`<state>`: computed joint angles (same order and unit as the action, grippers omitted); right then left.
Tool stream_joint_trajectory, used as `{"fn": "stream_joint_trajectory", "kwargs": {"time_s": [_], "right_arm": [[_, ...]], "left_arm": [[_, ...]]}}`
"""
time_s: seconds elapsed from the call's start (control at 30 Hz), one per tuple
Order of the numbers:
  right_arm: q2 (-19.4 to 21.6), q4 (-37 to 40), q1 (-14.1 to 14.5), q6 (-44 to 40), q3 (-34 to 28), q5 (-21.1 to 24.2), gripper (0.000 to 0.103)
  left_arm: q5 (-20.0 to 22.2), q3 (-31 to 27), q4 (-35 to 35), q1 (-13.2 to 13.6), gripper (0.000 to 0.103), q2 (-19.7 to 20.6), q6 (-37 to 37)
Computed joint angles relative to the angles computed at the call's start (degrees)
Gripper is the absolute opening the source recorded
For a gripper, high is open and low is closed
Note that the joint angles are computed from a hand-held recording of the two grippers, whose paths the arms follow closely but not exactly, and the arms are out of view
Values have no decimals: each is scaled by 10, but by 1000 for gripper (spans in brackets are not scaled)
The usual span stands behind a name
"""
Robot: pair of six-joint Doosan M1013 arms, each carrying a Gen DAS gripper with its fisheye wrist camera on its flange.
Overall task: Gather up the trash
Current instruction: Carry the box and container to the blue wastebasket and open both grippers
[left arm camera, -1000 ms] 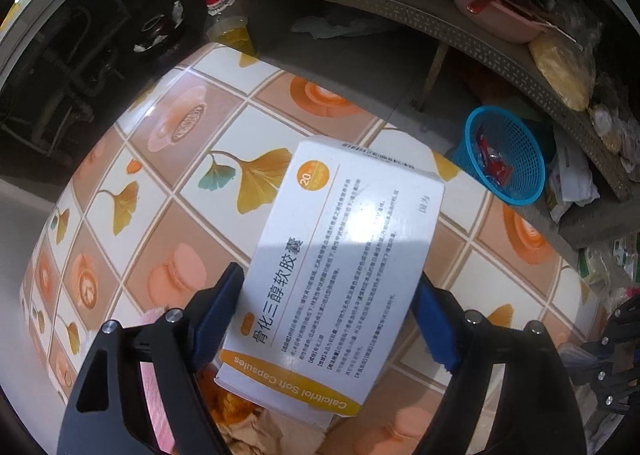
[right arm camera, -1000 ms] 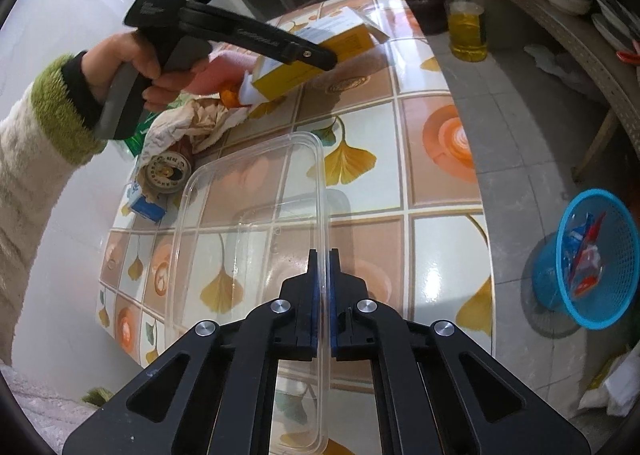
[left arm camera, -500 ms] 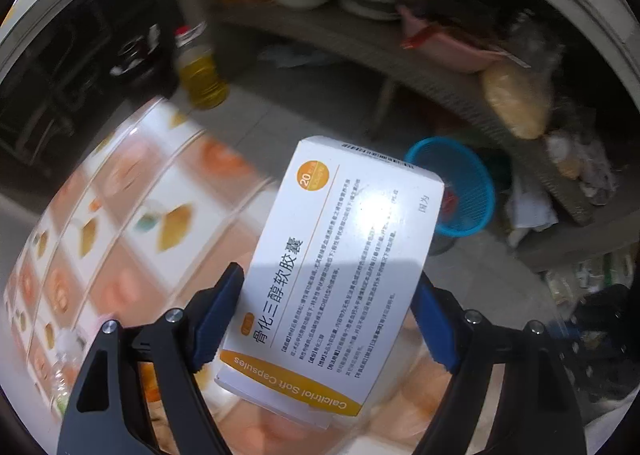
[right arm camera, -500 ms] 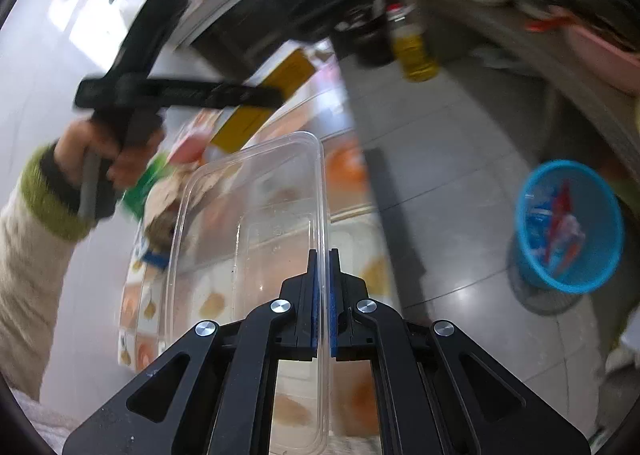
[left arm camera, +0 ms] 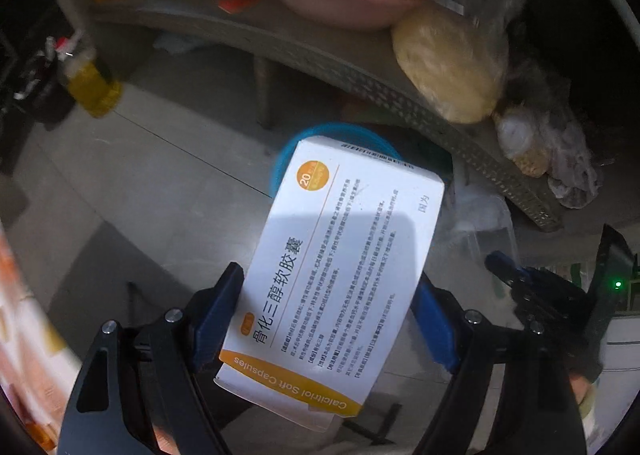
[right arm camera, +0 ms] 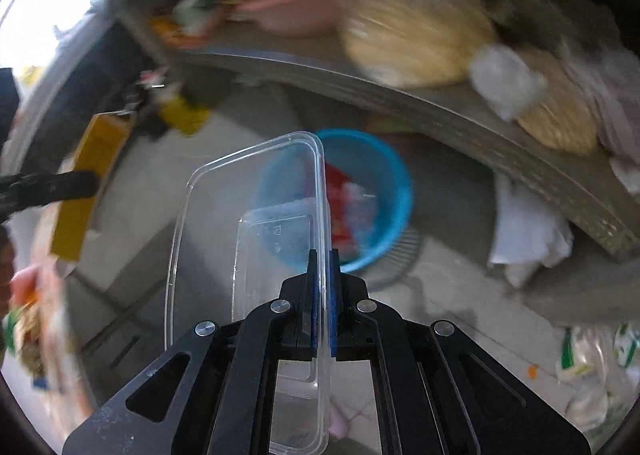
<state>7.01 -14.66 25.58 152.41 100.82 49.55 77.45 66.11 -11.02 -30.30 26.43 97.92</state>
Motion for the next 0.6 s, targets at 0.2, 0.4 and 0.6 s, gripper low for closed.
{"fn": "stream_joint_trajectory", "kwargs": {"time_s": [0.2,0.4,0.6], "right_arm": [[42,3,-25,18,-5,4,3],[83,-18,-34,45,-23,-2,7],[97,-62,-34,77,-17,-36,50]], "left_arm": [[21,-29,28,-25,79,63,-55],[22,-66,60,-38,82,109,-91],[-27,-66,44,-36,89,107,-107]]}}
